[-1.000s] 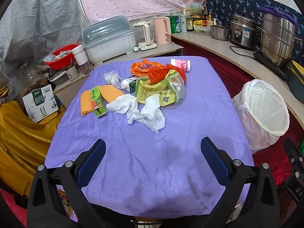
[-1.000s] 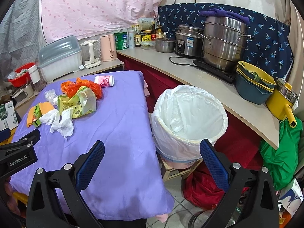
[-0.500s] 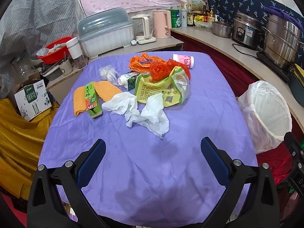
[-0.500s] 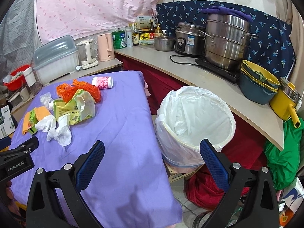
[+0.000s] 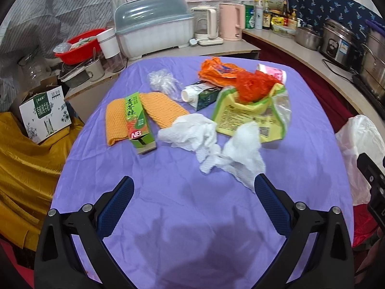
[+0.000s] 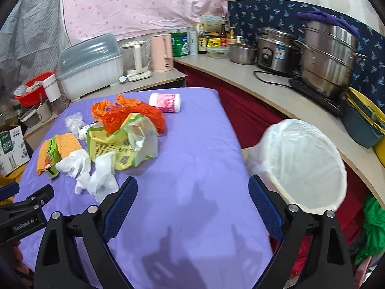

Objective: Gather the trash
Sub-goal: 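Grasp the yellow-green snack bag with the right tool while the left tool grasps a white tissue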

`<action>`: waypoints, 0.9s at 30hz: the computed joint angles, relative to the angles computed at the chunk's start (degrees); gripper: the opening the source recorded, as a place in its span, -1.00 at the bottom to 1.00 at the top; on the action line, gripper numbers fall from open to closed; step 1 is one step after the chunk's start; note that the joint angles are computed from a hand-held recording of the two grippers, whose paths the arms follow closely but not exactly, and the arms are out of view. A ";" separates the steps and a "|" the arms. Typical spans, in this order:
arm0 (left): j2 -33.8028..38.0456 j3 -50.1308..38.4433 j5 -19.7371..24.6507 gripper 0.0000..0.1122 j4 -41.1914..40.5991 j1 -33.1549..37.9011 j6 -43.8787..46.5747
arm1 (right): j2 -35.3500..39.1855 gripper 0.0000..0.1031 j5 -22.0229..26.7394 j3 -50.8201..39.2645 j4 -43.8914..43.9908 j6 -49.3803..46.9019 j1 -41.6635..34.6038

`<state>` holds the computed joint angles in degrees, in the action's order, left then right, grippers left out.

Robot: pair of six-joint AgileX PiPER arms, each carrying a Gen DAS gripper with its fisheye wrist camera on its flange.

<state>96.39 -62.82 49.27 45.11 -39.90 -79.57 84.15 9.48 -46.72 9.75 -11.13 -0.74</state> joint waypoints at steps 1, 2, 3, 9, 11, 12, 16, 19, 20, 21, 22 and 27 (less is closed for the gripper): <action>0.15 0.37 -0.79 0.71 -0.08 1.19 0.37 | 1.59 0.66 -0.35 -1.06 -0.72 1.32 1.09; 0.33 0.72 -1.71 0.71 -0.10 2.37 0.63 | 3.63 0.63 -0.72 -2.45 0.85 0.36 2.14; 0.57 0.93 -2.53 0.71 -0.19 3.41 0.99 | 5.07 0.58 -0.83 -3.53 1.46 0.20 2.88; 2.55 1.48 -7.48 0.71 -0.57 8.23 3.31 | 15.88 0.39 -1.53 -12.36 -0.60 4.33 7.19; 3.41 1.37 -9.22 0.71 -1.39 9.94 4.29 | 19.25 0.30 -1.02 -15.44 1.85 2.80 7.85; 3.76 1.34 -10.13 0.71 -1.82 10.64 4.83 | 20.57 0.28 -0.83 -16.67 2.83 2.05 8.01; 5.11 0.44 -12.45 0.71 -2.36 12.38 6.57 | 26.17 0.14 -0.11 -21.97 -2.54 8.41 9.06; 5.90 -0.08 -14.35 0.71 -3.01 13.51 7.91 | 29.43 -0.05 1.52 -25.35 1.91 5.08 8.99; 6.08 -0.18 -14.90 0.71 -3.52 13.78 8.48 | 30.23 -0.06 1.76 -26.07 3.71 3.60 8.96; 6.27 -0.30 -15.62 0.71 -4.21 14.06 9.24 | 31.03 -0.15 2.06 -26.78 6.24 1.36 8.95; 6.42 -0.30 -16.44 0.71 -4.78 14.28 9.93 | 31.54 -0.19 2.35 -27.31 8.05 -0.38 8.98; 7.61 -0.69 -18.02 0.71 -6.46 14.12 11.89 | 32.46 -0.56 1.64 -27.34 13.39 -6.51 9.36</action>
